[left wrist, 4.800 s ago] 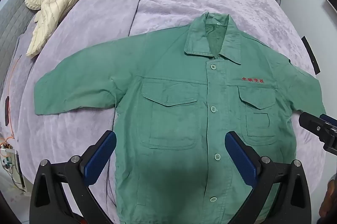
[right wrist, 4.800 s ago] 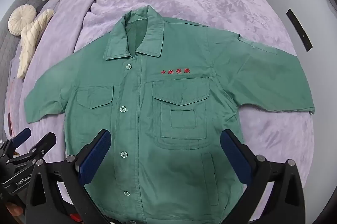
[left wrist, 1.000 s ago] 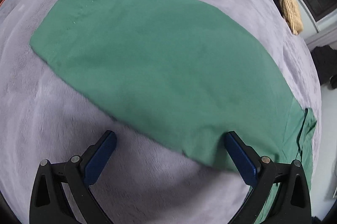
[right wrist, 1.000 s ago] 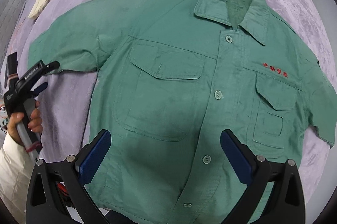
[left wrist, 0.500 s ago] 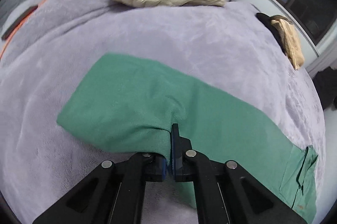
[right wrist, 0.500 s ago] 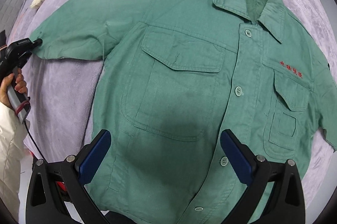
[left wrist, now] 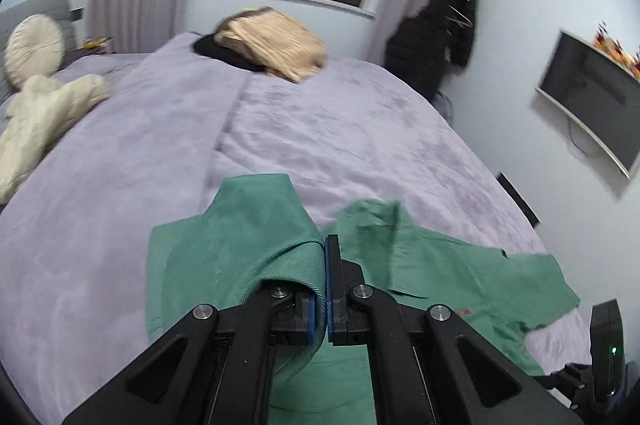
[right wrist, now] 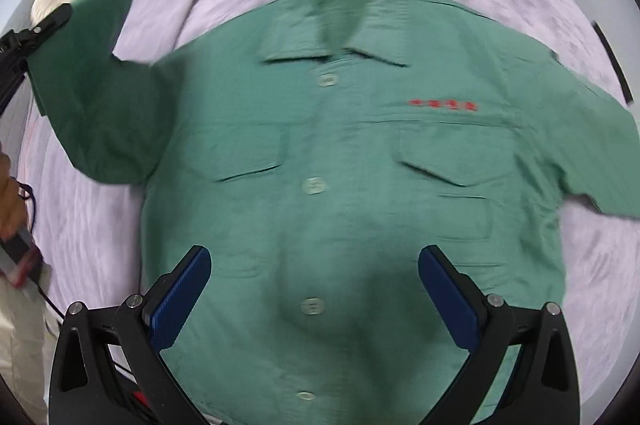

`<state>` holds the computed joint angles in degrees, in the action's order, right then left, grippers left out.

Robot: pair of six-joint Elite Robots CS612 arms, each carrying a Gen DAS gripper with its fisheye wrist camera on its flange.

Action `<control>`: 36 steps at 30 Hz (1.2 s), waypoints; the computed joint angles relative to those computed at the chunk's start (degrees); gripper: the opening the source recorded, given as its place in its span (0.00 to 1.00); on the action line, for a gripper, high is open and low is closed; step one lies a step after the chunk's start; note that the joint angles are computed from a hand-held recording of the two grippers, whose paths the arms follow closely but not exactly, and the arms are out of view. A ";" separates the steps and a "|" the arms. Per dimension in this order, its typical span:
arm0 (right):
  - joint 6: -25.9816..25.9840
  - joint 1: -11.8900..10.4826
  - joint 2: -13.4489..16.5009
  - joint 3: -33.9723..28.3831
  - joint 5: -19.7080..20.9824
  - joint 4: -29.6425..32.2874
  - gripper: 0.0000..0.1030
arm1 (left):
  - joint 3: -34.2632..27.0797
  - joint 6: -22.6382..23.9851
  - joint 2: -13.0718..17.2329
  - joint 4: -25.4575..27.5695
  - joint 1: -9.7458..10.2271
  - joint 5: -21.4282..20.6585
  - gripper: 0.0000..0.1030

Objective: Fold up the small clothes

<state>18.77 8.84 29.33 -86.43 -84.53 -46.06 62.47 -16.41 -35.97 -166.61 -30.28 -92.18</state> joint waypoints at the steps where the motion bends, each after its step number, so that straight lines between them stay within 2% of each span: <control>1: 1.29 -0.90 0.61 -1.32 -0.12 0.30 1.00 | -2.19 1.15 1.26 2.46 -0.96 -1.71 0.04; 5: 5.34 -4.41 2.91 -5.67 -0.22 3.32 1.00 | -10.03 5.97 6.69 15.32 -4.59 -4.57 0.04; 8: 6.85 -6.19 4.52 -7.63 -0.69 6.08 1.00 | -11.25 9.50 8.84 22.50 -6.20 -4.26 0.04; 11: 8.02 -7.29 5.57 -8.62 -0.60 8.25 1.00 | -8.56 12.13 8.33 23.86 -7.74 0.77 0.04; 14: 7.86 -7.64 5.84 -8.67 -0.87 8.45 1.00 | -5.62 13.70 6.67 20.87 -7.83 2.05 0.05; 15: 7.65 -7.58 5.68 -8.31 -1.02 8.09 1.00 | -4.85 14.10 5.98 20.29 -7.77 2.61 0.18; 16: 7.43 -7.44 5.41 -7.76 -1.23 7.52 1.00 | -5.20 14.32 5.81 20.77 -7.55 2.64 0.35; 17: 7.11 -7.29 5.23 -7.39 -1.53 6.85 1.00 | -4.42 14.25 4.89 20.70 -7.19 1.93 0.82; 18: 6.55 -7.04 4.88 -6.58 -1.83 5.72 1.00 | -3.27 13.78 3.93 19.51 -7.00 2.43 1.00; 19: 6.01 -6.67 4.42 -5.68 -2.29 4.67 1.00 | -3.24 13.54 3.82 18.30 -6.88 3.53 1.00; 22: 3.54 -5.16 2.86 -2.37 -3.89 0.10 1.00 | 0.19 13.91 1.05 15.12 -5.62 4.56 1.00; 24: 0.60 -4.18 2.17 -0.32 -4.73 -3.35 1.00 | 1.57 11.87 -0.14 14.62 -4.50 7.14 1.00; 27: -6.37 -2.36 1.20 3.25 -7.00 -8.44 1.00 | 1.12 5.27 -0.34 18.32 -2.20 11.52 1.00; 30: -13.34 -0.38 0.92 5.14 -8.97 -12.20 1.00 | -1.34 0.01 1.24 25.54 -0.34 15.91 1.00; 33: -20.49 1.55 0.70 8.16 -11.34 -15.16 1.00 | -5.48 -4.63 4.06 32.08 1.67 13.34 1.00; 36: -26.94 3.90 1.41 11.12 -18.27 -18.81 1.00 | -10.44 -7.35 7.20 36.67 3.16 8.21 1.00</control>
<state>-8.18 12.74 30.74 -75.31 -102.80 -64.87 52.03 -23.76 -28.76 -129.94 -27.12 -83.97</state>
